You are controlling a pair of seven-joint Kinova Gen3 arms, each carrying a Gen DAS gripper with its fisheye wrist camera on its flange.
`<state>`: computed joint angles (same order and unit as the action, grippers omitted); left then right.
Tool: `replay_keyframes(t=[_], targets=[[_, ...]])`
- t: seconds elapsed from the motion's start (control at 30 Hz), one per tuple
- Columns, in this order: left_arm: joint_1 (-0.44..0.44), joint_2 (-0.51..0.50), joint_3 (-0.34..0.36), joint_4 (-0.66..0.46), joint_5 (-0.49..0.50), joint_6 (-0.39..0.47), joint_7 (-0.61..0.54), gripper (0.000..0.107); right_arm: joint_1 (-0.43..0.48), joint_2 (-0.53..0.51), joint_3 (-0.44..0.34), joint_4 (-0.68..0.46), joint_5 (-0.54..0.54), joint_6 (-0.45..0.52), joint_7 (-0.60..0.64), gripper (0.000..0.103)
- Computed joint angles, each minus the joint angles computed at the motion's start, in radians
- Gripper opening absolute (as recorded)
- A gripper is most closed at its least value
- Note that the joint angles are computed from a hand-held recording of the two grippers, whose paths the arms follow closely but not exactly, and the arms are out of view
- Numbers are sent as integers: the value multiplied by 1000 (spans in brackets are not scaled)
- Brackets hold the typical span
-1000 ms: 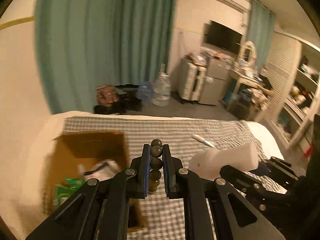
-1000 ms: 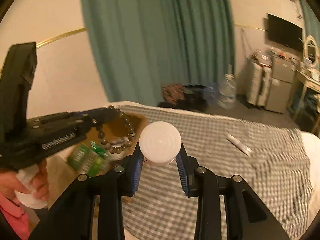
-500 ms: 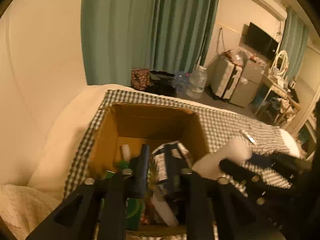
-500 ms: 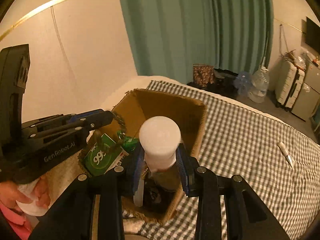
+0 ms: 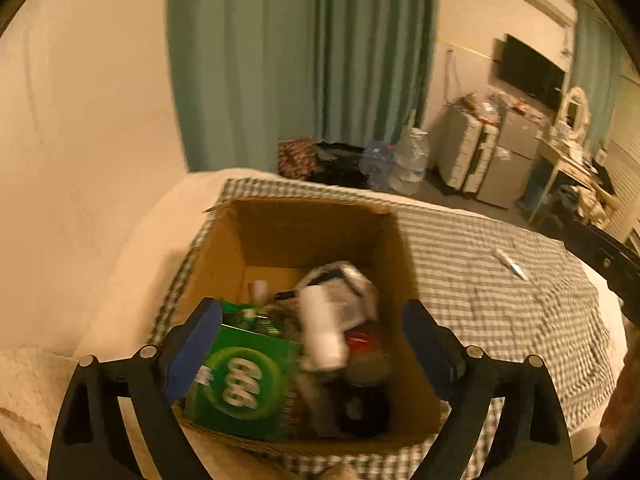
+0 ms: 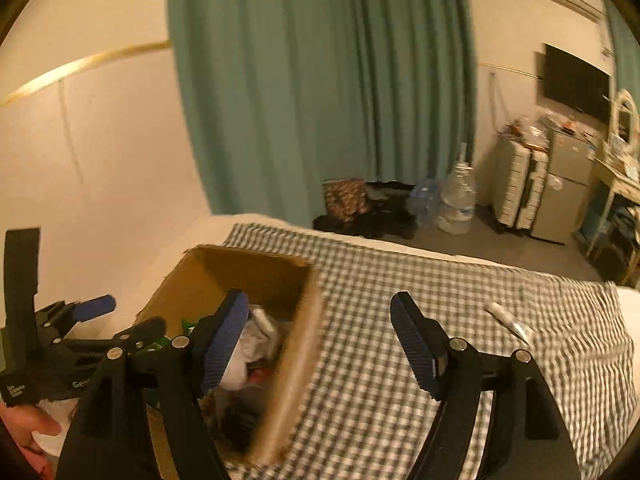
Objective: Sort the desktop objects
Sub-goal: 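Open both grippers to drop the bracelet and bottle into the box, then move both grippers back over the white cream tube on the bed, then grasp the white cream tube with the right gripper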
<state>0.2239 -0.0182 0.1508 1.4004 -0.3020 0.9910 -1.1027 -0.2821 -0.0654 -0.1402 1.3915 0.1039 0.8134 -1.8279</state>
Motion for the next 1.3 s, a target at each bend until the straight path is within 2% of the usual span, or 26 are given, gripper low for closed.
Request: replay_keyframes(t=[0.13,0.3,0.5,0.67,0.73,0.9,1.0,1.07,1.17,1.23,1.3], targets=[[63,-6,63,-25,-38,10,46,103,53,-101,52,91,-43,-18,36,74],[196,52,132,-112,-186,83,110,103,123,-200,124,145,-82,14,117,74],[361,143,130,-212,-264,138,223,103,156,-284,260,212,-185,-1,281,74],[461,236,89,-265,-293,144,270,103,154,-291,389,261,-305,-28,452,74],[473,282,69,-297,-268,146,257,103,163,-265,427,268,-370,-33,534,74],[489,413,4,-399,-228,140,226,103,107,-163,575,282,-552,-74,737,74],[481,503,-36,-472,-199,118,203,103,61,-47,670,278,-671,-95,858,74],[475,568,-65,-533,-180,112,192,103,105,33,662,265,-752,-93,932,74],[452,654,-97,-609,-139,77,165,103,211,169,605,221,-874,-68,1024,74],[426,711,-105,-661,-98,48,129,103,208,247,634,185,-931,-49,1061,74],[411,771,-121,-721,-67,38,106,103,230,325,617,142,-949,-42,1085,74]])
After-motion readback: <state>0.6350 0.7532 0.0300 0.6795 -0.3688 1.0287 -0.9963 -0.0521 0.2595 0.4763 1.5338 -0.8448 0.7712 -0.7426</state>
